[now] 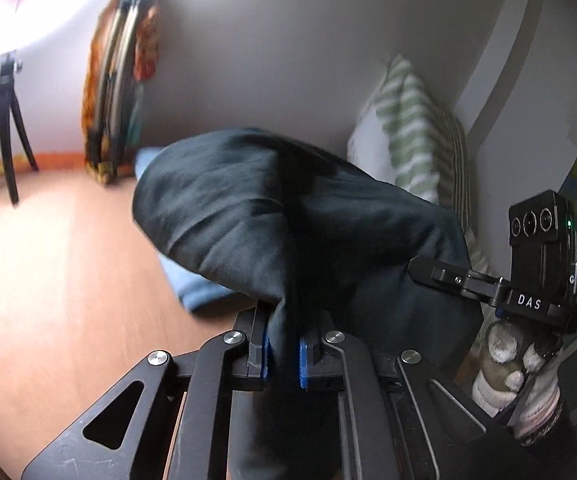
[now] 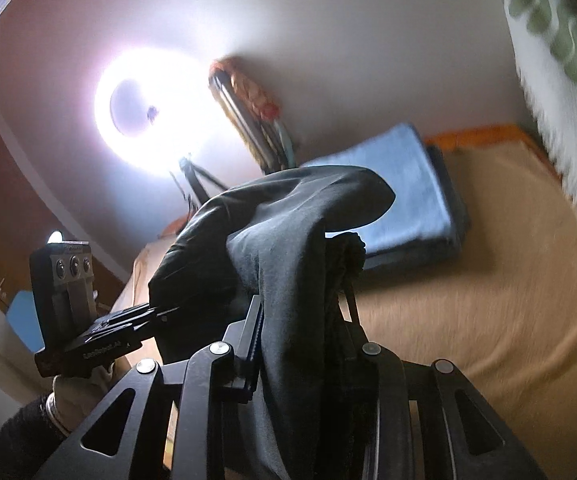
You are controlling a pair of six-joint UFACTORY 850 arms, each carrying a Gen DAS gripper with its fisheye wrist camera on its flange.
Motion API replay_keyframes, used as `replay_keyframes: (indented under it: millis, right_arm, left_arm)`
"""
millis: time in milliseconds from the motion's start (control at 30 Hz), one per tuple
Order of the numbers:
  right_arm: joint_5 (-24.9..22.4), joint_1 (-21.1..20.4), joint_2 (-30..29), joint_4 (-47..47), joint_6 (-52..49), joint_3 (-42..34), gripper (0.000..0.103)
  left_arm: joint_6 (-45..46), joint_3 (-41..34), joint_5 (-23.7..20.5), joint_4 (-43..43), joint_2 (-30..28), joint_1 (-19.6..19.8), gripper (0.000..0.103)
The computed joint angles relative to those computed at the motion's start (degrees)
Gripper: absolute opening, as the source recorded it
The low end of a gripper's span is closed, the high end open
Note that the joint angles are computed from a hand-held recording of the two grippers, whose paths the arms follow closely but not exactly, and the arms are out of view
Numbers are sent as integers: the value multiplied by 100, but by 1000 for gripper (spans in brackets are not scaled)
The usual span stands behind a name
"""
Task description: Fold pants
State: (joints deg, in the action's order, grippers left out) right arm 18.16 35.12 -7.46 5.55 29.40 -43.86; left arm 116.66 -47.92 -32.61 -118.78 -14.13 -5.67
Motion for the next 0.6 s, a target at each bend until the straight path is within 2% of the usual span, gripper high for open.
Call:
replay_keyframes:
  millis: [100,267,467,600]
  right_arm:
    - [-45,7,5,704,-828,-244,28]
    - [-110,-85,-180,1355,-1773,-800,28]
    - [-423,-435,-778,1052,-1759,-1644,28]
    - [-546,-758,-1177,182,-972,-2052,28]
  left_arm:
    - [118,-284,127,-4,-17,31,8]
    - [159,-919,416,65,-276,44,8]
    - [346,-1726,747,83,-810,-23,8]
    - [48,-2346,908,327,-1329,-95,8]
